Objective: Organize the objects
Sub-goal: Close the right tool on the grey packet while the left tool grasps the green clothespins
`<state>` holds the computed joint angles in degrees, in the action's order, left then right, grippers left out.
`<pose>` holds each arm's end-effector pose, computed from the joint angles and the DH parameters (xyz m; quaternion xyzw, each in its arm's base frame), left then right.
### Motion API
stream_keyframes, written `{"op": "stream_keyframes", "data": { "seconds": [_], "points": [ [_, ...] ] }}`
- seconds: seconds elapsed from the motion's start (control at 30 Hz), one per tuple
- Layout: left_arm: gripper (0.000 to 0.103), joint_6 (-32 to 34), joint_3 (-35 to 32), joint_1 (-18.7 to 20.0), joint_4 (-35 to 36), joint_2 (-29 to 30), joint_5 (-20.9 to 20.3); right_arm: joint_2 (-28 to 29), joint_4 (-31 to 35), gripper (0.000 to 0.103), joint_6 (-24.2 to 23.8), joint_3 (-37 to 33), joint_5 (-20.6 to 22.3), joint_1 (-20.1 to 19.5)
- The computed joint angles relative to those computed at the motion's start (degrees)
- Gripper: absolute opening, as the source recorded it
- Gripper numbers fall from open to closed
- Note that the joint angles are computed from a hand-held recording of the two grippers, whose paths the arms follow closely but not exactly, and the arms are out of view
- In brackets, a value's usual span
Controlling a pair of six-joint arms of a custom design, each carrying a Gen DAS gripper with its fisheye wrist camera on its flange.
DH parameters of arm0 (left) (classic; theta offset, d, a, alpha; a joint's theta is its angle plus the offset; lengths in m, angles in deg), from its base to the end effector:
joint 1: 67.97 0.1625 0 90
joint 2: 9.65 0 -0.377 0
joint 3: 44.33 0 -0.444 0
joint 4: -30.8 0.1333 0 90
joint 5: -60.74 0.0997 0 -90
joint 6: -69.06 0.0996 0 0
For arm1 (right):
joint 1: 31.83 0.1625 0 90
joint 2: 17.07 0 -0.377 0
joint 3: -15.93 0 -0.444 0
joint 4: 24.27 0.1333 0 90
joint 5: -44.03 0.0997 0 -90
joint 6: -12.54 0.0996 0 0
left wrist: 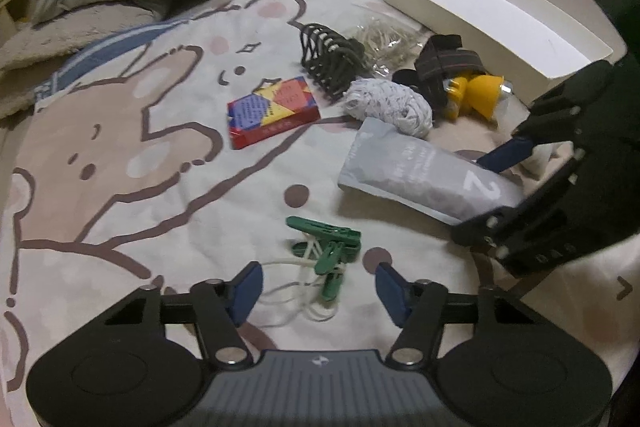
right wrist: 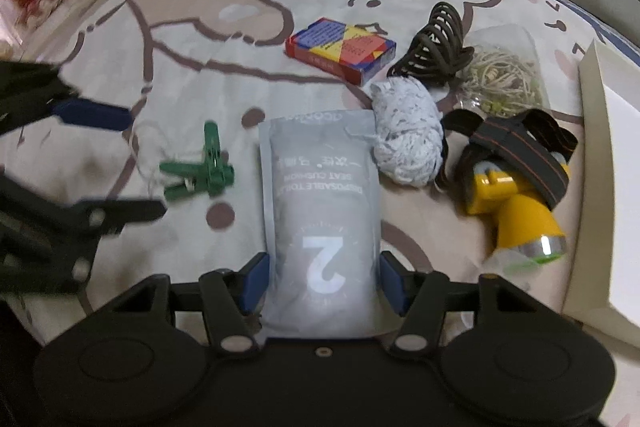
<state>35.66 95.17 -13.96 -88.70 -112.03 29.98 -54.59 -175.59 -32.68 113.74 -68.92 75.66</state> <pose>-0.0375 -0.4242 0.1991 0.0524 0.8664 -0.2332 0.4383 0.2766 -0.5633 -0.0834 0.5084 -0.8378 -0.0391 0.1952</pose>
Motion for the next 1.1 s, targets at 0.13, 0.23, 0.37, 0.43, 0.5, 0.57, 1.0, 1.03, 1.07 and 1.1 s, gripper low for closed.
{"op": "stream_keyframes", "data": {
  "seconds": [0.13, 0.23, 0.37, 0.43, 0.5, 0.57, 1.0, 1.03, 1.07, 1.1],
  "points": [
    [0.057, 2.49, -1.15, 1.05, -3.38, 2.62, -0.31, -0.89, -0.11, 0.060, -2.41, 0.97, -0.66, -0.31],
    [0.056, 3.62, -2.26, 2.01, -4.54, 4.45, -0.80, -0.96, 0.17, 0.061, -3.14, 1.19, -1.37, -0.42],
    [0.056, 3.89, -3.53, 3.54, -3.85, 6.14, -2.64, -0.65, -0.11, 0.061, -4.18, 1.31, -1.83, -0.47],
    [0.056, 3.36, -4.00, 4.27, -2.56, 6.77, -2.93, -0.46, 0.08, 0.062, -4.67, 1.19, -2.09, -0.53],
    [0.054, 2.43, -4.41, 5.05, -1.54, 7.09, -3.80, -0.29, 0.17, 0.062, -4.97, 1.07, -2.32, -0.55],
    [0.049, 1.88, -4.44, 5.55, -1.82, 6.89, -4.83, -0.16, 0.18, 0.062, -5.03, 0.98, -2.46, -0.54],
    [0.014, -1.05, -2.67, 3.82, -7.07, 2.82, -4.08, -1.90, -0.65, 0.054, -4.11, 0.76, 1.13, -0.42],
    [0.014, -1.27, -2.49, 3.49, -7.51, 2.56, -3.71, -2.19, -1.41, 0.054, -4.00, 0.84, 1.76, -0.39],
    [0.014, -1.52, -2.33, 3.09, -7.88, 2.21, -3.29, -2.39, -2.33, 0.054, -3.97, 0.95, 2.26, -0.34],
    [0.014, -1.85, -2.19, 2.65, -8.29, 1.91, -2.78, -2.62, -2.98, 0.054, -3.85, 0.93, 2.86, -0.33]
  ]
}}
